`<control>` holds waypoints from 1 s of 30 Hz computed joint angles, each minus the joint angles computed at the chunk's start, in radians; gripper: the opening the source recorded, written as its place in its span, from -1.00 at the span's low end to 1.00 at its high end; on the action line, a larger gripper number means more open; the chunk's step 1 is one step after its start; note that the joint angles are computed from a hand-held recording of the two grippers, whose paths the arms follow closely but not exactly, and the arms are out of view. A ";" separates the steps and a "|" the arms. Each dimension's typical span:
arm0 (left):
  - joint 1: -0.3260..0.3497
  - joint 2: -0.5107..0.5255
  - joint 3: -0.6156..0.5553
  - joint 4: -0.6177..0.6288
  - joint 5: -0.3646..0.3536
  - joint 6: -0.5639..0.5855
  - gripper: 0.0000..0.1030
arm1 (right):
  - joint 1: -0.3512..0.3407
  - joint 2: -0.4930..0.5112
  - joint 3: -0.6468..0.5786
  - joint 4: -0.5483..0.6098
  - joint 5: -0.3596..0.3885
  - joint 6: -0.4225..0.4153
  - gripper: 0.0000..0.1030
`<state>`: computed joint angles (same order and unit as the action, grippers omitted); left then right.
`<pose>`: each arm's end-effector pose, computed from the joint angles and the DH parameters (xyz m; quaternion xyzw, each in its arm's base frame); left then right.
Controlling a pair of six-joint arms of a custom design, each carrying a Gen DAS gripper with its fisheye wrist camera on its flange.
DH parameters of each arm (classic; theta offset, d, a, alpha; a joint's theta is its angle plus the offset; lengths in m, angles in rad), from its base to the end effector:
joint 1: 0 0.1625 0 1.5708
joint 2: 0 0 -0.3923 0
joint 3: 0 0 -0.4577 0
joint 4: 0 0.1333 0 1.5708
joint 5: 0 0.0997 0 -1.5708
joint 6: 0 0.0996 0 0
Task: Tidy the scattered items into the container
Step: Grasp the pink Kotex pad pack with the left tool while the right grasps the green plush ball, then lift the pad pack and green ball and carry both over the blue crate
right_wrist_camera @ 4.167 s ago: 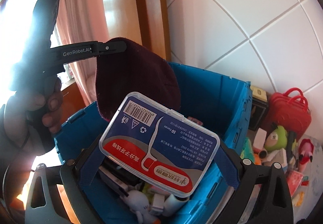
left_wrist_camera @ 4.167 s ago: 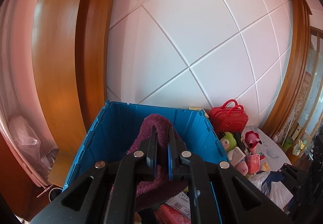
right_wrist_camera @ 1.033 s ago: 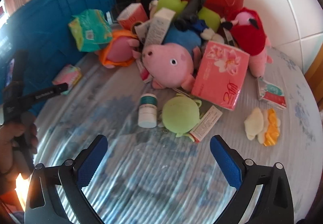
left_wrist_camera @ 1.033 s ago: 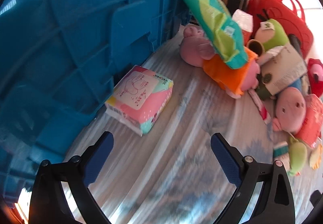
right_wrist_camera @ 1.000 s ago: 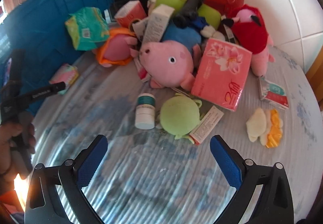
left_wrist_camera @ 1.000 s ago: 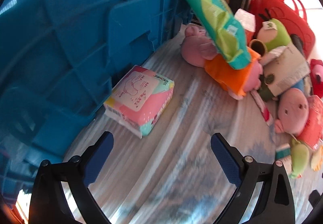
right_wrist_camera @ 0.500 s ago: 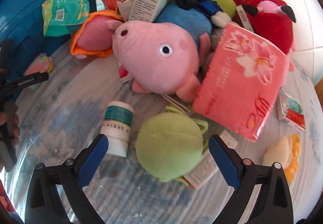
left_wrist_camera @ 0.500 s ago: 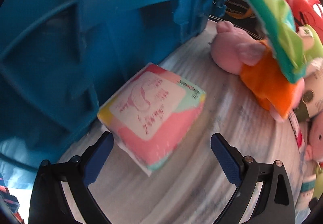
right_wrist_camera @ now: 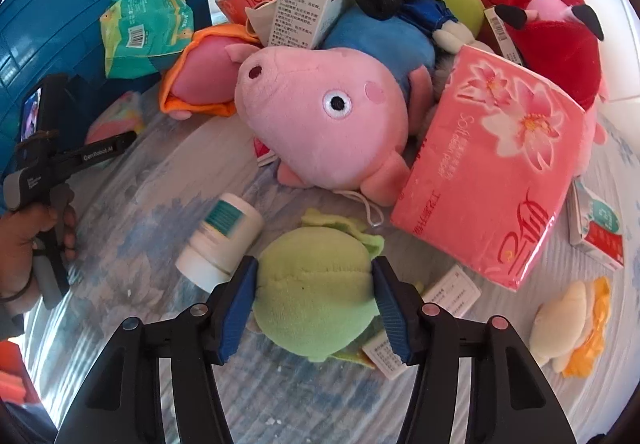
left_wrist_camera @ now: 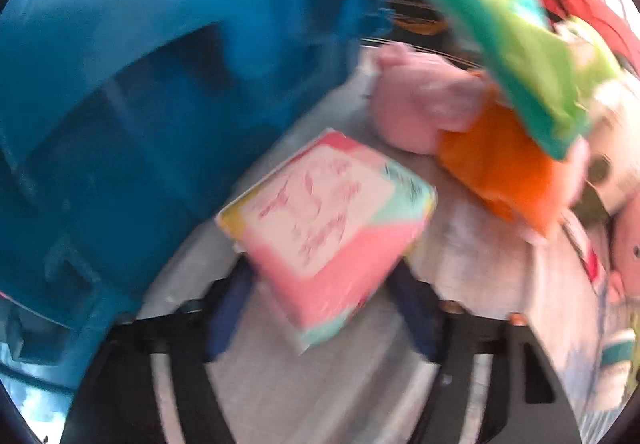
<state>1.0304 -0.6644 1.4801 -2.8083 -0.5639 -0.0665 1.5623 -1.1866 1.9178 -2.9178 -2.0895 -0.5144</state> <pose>-0.1918 -0.7424 0.0633 0.1029 0.8563 -0.3160 0.3954 0.0787 -0.6198 0.2075 0.1553 -0.9112 0.2198 0.3118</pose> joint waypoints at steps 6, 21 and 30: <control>-0.018 -0.026 0.034 0.037 -0.102 0.023 -0.12 | -0.004 -0.027 0.019 0.019 0.015 0.030 0.07; -0.075 -0.136 0.208 0.061 -0.177 0.098 -0.25 | 0.008 -0.080 0.090 0.054 0.028 0.097 0.06; -0.021 -0.056 0.095 -0.042 -0.193 0.225 0.93 | 0.017 -0.063 0.086 0.037 0.016 0.108 0.06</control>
